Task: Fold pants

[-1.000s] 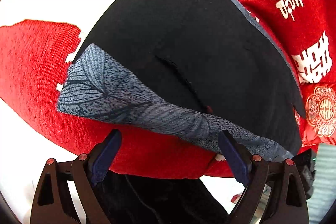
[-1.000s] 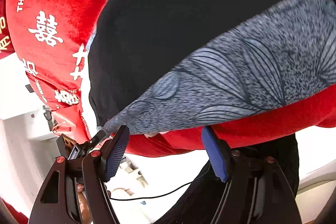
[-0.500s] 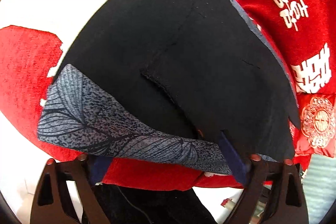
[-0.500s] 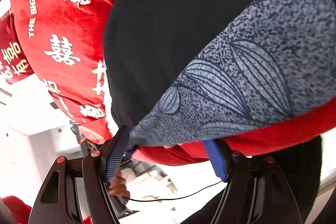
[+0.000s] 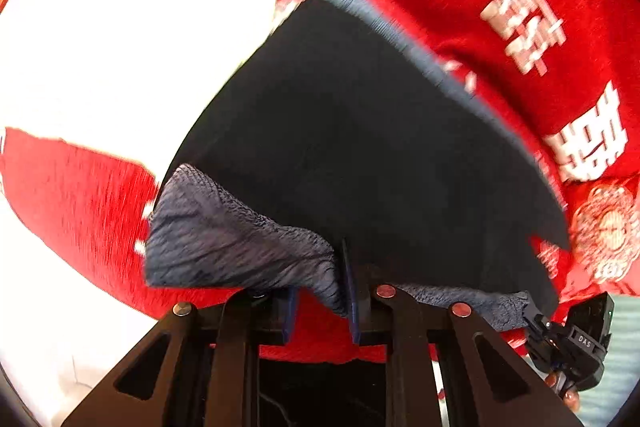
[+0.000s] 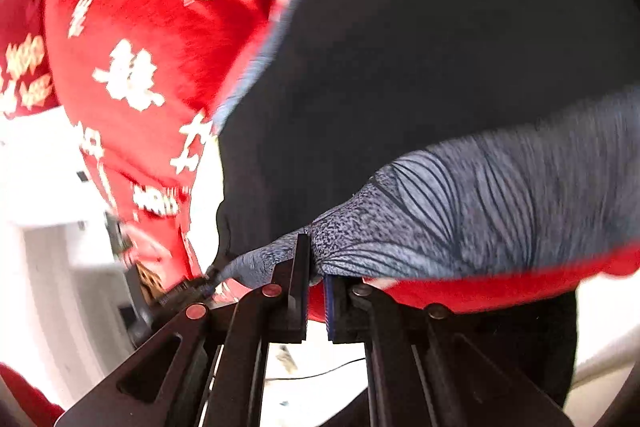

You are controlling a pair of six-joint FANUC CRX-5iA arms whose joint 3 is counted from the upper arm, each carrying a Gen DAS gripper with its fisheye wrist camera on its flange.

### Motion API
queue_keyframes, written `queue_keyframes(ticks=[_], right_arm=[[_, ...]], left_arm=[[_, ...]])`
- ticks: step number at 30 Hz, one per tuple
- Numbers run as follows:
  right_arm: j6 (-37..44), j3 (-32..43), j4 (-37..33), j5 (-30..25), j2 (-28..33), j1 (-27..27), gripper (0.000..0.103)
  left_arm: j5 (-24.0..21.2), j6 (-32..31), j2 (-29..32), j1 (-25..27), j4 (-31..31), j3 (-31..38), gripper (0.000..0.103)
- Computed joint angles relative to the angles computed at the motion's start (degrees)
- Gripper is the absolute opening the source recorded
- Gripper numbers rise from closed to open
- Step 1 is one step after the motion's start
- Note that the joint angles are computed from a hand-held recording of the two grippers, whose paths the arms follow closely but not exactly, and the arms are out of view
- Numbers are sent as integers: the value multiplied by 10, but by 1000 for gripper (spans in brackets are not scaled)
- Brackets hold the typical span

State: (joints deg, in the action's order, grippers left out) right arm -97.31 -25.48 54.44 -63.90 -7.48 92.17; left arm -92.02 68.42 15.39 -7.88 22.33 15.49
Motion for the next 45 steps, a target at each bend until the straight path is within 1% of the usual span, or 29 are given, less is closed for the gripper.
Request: queue_keyframes(ticks=[3,7,11,14,15,16,17,18,20,21,22,23,24,25,26,28,29,30,31,34,35,36,37,38,39,40,42,43,45], right_arm=[[128,-11,-32,25,-58,-40,6],[257,-43,-80,58,-127,-99,7],[399,-80,-162,135,-178,-212,7],[521,-92,-251,199,-179,-308,7],[566,-87,-283,217,-171,-339,7],[608,-83,-317,231,-162,-363,7],[665,-75,-367,245,-151,-392,8],[722,-64,-421,255,-137,-417,9],[791,-47,-491,255,-117,-447,9],[797,-47,-501,263,-115,-453,9],[802,-47,-508,269,-115,-458,13],[803,-45,-510,270,-119,-458,17],[782,-48,-488,262,-127,-447,34],[756,-50,-460,252,-134,-433,60],[729,-48,-425,233,-140,-418,68],[707,-36,-373,199,-146,-391,70],[726,-27,-372,199,-143,-386,69],[751,-13,-382,199,-134,-387,65],[783,2,-401,197,-121,-392,58],[928,72,-504,165,-51,-430,53],[966,92,-532,148,-26,-444,53],[991,107,-545,128,-4,-454,52],[994,109,-535,122,6,-455,46],[981,106,-505,116,10,-454,46],[982,112,-505,101,11,-460,46],[970,111,-504,102,7,-462,48],[919,81,-476,131,-25,-451,49],[905,73,-462,130,-38,-442,56],[885,65,-439,102,-62,-418,65]], left_arm=[[11,34,28,-23,21,54,21],[43,67,94,-63,34,149,21],[61,107,187,-110,6,274,21],[56,141,266,-143,-36,382,21],[58,150,288,-154,-52,406,21],[63,149,294,-157,-66,406,21],[62,158,308,-165,-83,423,21],[51,174,331,-177,-106,458,22],[32,189,351,-185,-135,488,28],[21,201,359,-190,-151,504,39],[20,203,350,-188,-162,496,55],[23,207,344,-188,-168,494,61],[37,209,326,-187,-177,478,70],[45,209,316,-190,-184,466,71],[49,204,306,-188,-187,458,71],[44,178,294,-188,-193,449,71],[39,164,292,-189,-197,446,71],[30,144,294,-194,-201,444,71],[26,132,296,-199,-206,441,71],[8,128,318,-214,-227,460,71],[20,135,320,-224,-245,457,73],[44,142,319,-239,-273,450,81],[55,145,322,-247,-288,452,84],[56,147,331,-253,-298,463,84],[47,148,347,-257,-301,488,84],[32,151,362,-258,-300,516,84],[-20,158,398,-254,-289,589,84],[-32,160,401,-251,-281,599,84],[-30,153,373,-252,-280,566,84]])
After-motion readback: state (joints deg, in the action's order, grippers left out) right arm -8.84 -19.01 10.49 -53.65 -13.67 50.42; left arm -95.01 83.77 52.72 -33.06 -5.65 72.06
